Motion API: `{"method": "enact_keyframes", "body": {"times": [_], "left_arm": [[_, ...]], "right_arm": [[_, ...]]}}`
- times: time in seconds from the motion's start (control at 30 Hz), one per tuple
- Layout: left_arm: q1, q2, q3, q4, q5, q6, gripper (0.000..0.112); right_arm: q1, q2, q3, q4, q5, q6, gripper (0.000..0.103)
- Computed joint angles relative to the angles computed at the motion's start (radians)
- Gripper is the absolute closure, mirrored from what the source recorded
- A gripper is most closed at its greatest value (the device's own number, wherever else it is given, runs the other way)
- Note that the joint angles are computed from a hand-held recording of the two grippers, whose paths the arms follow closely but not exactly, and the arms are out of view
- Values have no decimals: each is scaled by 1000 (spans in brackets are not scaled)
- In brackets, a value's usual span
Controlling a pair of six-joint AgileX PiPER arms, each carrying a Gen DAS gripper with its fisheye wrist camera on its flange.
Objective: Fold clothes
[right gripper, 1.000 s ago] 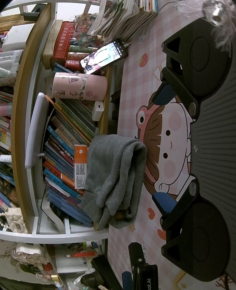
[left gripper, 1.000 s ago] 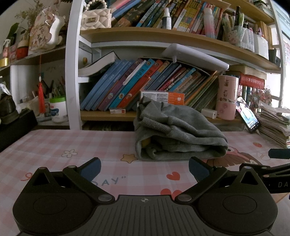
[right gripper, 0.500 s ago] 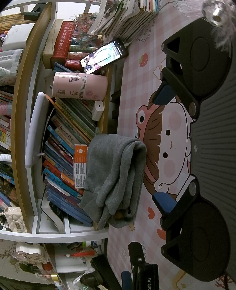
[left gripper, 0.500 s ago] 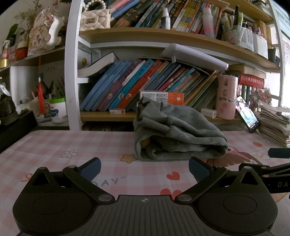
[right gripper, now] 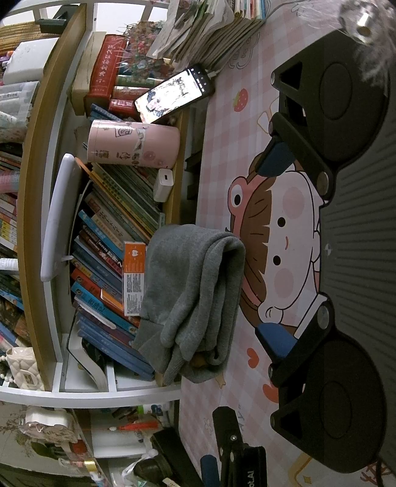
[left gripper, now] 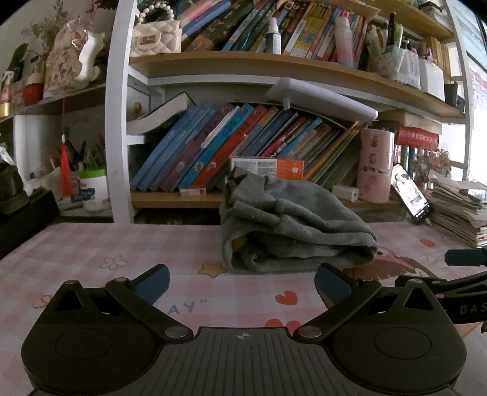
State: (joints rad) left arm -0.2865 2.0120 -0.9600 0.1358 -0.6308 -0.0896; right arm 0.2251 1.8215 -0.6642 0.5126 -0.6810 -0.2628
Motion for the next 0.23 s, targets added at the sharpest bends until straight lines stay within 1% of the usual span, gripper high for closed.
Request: {"method": "enact_keyframes", "body": {"times": [0.23], "left_arm": [[-2,0,-7,-13,16,5,9]], "right_arm": [[2,-1,2,3,-1,-6,0]]}}
